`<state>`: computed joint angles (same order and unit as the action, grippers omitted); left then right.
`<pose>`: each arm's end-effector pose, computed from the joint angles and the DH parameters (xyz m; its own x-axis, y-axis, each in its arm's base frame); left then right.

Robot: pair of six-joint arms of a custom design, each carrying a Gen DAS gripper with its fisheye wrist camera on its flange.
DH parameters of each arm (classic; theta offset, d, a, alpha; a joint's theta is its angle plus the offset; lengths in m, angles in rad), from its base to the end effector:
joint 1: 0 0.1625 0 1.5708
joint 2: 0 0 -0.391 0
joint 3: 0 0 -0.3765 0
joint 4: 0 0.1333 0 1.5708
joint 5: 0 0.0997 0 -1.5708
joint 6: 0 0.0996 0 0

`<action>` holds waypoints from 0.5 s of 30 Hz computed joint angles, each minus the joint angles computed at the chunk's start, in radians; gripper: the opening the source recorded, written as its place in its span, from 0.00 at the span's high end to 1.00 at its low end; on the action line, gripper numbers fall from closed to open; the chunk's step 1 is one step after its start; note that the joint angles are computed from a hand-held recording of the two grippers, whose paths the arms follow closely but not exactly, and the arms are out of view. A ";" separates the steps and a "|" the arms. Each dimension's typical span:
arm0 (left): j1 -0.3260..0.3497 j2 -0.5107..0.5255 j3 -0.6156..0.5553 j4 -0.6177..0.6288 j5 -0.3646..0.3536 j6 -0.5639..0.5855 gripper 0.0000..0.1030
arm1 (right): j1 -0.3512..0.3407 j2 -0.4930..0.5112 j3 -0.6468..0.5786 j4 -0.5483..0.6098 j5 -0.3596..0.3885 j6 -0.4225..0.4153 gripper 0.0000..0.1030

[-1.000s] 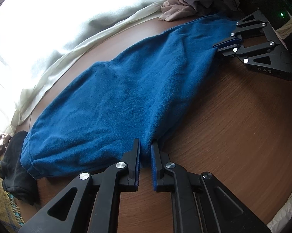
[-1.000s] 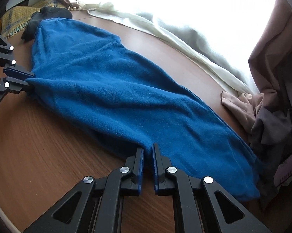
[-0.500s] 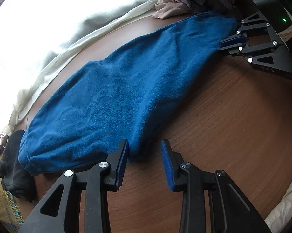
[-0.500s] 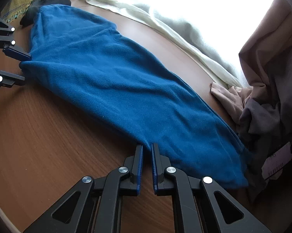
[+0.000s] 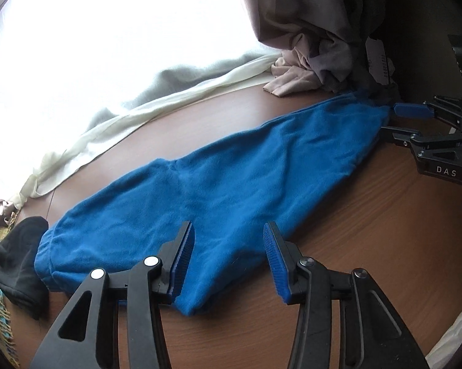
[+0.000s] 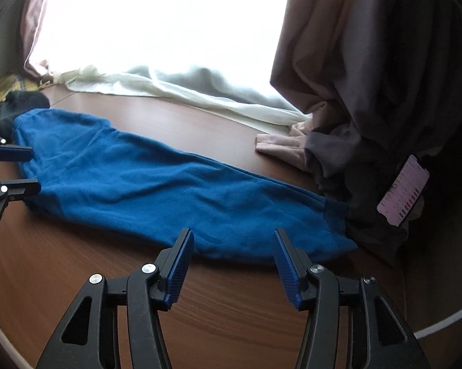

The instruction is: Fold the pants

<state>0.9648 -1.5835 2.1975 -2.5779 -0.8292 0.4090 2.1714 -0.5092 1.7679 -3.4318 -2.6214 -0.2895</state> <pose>-0.0761 -0.4619 0.3069 -0.4821 0.4922 -0.7248 0.7824 0.6142 -0.1033 0.3592 -0.4415 0.0105 -0.5263 -0.0746 0.8470 -0.6427 0.6871 -0.3388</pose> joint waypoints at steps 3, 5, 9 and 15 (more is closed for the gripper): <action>-0.010 0.055 -0.002 -0.065 -0.008 0.015 0.55 | -0.033 -0.046 0.046 -0.031 0.017 0.079 0.48; -0.015 0.099 -0.009 -0.100 -0.005 0.020 0.55 | -0.060 -0.075 0.076 -0.046 0.028 0.138 0.48; -0.023 0.171 -0.025 -0.127 -0.020 -0.005 0.55 | -0.131 -0.139 0.153 -0.090 0.060 0.275 0.48; -0.038 0.274 -0.042 -0.203 -0.021 0.029 0.55 | -0.226 -0.175 0.204 -0.193 0.085 0.409 0.48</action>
<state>0.9266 -1.3091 2.1559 -2.7804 -0.8505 0.4382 1.9451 -0.6841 1.9715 -3.6248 -2.5360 0.1200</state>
